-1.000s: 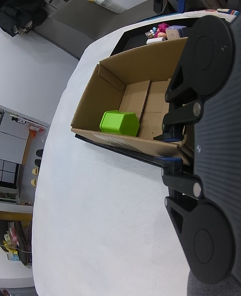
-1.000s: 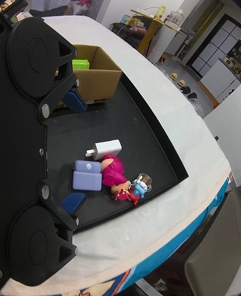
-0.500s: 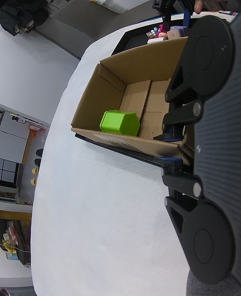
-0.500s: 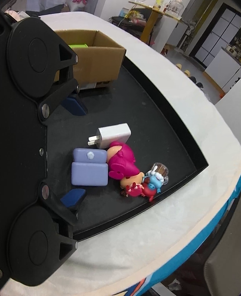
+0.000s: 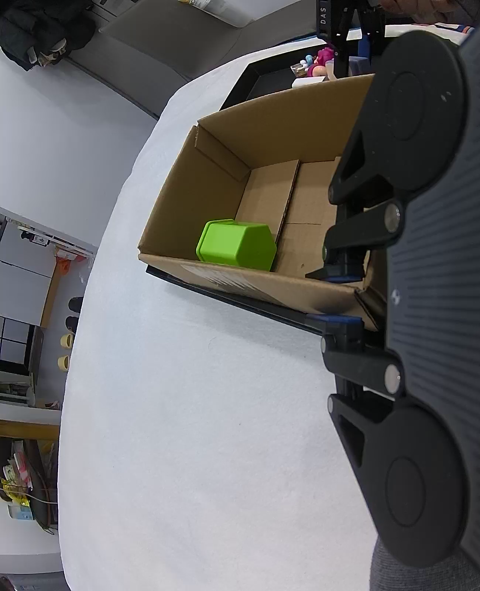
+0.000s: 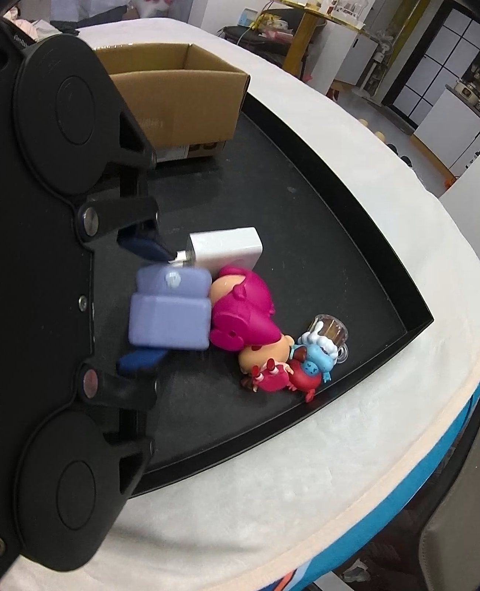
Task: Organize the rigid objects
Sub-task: 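Close the right gripper on the lavender block and lift it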
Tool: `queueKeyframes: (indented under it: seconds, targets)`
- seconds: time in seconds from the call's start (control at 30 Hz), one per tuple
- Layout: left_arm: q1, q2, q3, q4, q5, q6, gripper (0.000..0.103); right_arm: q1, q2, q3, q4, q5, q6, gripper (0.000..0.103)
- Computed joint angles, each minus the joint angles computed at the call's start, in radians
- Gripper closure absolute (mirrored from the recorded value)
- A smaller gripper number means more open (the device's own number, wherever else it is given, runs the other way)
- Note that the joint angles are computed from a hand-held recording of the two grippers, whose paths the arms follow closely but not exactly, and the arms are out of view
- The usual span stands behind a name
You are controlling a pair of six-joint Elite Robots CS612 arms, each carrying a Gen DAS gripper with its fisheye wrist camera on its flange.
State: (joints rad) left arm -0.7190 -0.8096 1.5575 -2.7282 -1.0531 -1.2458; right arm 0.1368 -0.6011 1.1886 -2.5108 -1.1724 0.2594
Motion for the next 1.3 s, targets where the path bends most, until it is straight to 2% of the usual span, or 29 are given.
queueKeyframes:
  seconds: [0.23, 0.8, 1.3]
  targets:
    - [0.000, 0.000, 0.000, 0.000, 0.000, 0.000, 0.089, 0.005, -0.008, 0.008, -0.011, -0.021, 0.003, 0.059]
    - [0.000, 0.000, 0.002, -0.008, -0.001, -0.004, 0.088, -0.009, -0.071, 0.077, -0.067, 0.034, -0.022, 0.059]
    - [-0.001, 0.000, 0.008, -0.024, -0.001, -0.008, 0.088, 0.008, -0.108, 0.081, -0.103, 0.050, -0.080, 0.059]
